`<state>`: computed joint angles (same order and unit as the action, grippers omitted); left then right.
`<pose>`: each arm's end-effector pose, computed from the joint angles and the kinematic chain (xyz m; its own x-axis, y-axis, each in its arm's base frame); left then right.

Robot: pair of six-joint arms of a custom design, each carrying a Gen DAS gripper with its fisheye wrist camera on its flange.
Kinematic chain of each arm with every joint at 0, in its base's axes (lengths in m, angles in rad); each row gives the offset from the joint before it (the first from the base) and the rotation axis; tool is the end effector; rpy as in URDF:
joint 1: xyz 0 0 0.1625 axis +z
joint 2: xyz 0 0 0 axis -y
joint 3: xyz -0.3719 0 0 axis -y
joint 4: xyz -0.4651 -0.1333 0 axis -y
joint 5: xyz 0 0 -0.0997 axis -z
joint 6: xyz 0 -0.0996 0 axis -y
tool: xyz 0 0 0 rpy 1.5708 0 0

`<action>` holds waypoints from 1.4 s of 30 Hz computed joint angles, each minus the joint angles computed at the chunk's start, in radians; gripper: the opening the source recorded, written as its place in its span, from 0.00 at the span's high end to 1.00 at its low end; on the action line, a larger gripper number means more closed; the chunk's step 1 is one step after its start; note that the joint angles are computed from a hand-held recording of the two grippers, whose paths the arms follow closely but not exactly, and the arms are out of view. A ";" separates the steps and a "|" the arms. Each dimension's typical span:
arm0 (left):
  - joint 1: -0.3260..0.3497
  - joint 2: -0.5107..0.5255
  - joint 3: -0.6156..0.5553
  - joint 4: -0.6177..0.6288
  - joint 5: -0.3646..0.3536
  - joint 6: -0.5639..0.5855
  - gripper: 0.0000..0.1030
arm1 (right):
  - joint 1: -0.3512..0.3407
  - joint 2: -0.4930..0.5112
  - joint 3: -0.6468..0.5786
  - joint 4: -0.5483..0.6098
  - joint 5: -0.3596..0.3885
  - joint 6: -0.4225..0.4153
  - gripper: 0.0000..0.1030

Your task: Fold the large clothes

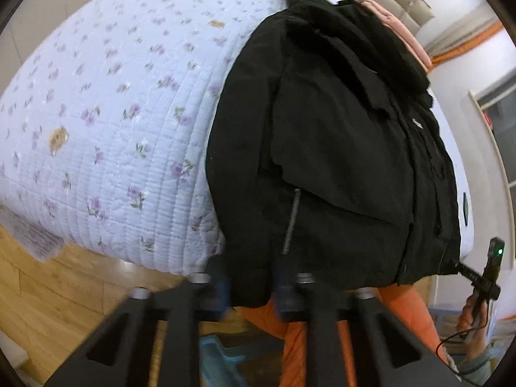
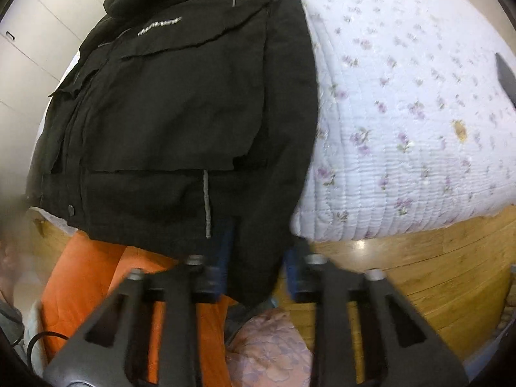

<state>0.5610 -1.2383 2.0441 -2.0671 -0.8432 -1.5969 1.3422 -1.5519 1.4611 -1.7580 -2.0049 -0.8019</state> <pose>-0.3306 -0.4434 0.0773 -0.8003 -0.5259 -0.2879 -0.2468 0.7266 -0.6412 -0.0449 -0.5962 0.5170 -0.7529 -0.4520 0.4785 -0.4647 0.8798 0.0998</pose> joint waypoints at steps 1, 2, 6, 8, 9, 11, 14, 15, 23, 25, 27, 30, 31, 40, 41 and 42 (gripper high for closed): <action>-0.007 0.004 -0.009 0.021 0.013 -0.006 0.90 | 0.004 -0.007 0.009 -0.017 -0.002 -0.007 0.91; -0.015 0.014 -0.029 0.058 0.026 -0.010 0.90 | 0.010 -0.019 0.023 -0.041 -0.005 -0.019 0.93; -0.051 0.046 -0.101 0.197 0.081 -0.035 0.91 | 0.031 -0.065 0.074 -0.131 -0.005 -0.067 0.95; -0.064 0.048 -0.124 0.226 0.114 -0.036 0.92 | 0.045 -0.086 0.094 -0.168 0.001 -0.085 0.95; -0.072 0.048 -0.137 0.234 0.134 -0.033 0.92 | 0.051 -0.094 0.098 -0.181 0.007 -0.096 0.95; -0.086 0.049 -0.166 0.273 0.173 -0.037 0.92 | 0.067 -0.108 0.096 -0.200 0.021 -0.115 0.95; -0.097 0.055 -0.215 0.318 0.233 -0.029 0.92 | 0.094 -0.114 0.077 -0.206 0.045 -0.119 0.95; -0.098 0.054 -0.225 0.327 0.248 -0.026 0.92 | 0.096 -0.115 0.069 -0.205 0.049 -0.122 0.95; -0.080 0.042 -0.287 0.299 0.337 0.081 0.92 | 0.137 -0.057 -0.050 -0.169 0.079 -0.080 0.95; -0.066 0.057 -0.322 0.301 0.360 0.115 0.92 | 0.153 -0.037 -0.074 -0.180 0.085 -0.083 0.95; -0.052 0.076 -0.358 0.305 0.380 0.147 0.91 | 0.172 -0.016 -0.096 -0.192 0.092 -0.081 0.95; -0.024 0.106 -0.415 0.301 0.408 0.206 0.91 | 0.200 0.019 -0.118 -0.221 0.094 -0.081 0.95; -0.015 0.110 -0.428 0.299 0.416 0.223 0.91 | 0.212 0.041 -0.136 -0.238 0.093 -0.085 0.95; 0.103 0.204 -0.606 0.188 0.490 0.430 0.91 | 0.277 0.238 -0.309 -0.347 0.078 -0.083 0.94; 0.119 0.219 -0.631 0.176 0.495 0.451 0.91 | 0.282 0.265 -0.334 -0.354 0.075 -0.082 0.94; 0.133 0.237 -0.657 0.171 0.499 0.467 0.91 | 0.285 0.286 -0.354 -0.356 0.073 -0.082 0.94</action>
<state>0.6937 -1.0017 1.3875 -1.8961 -0.3447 -1.1300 1.6272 -1.2656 1.1074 -2.1145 -1.9318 -0.8836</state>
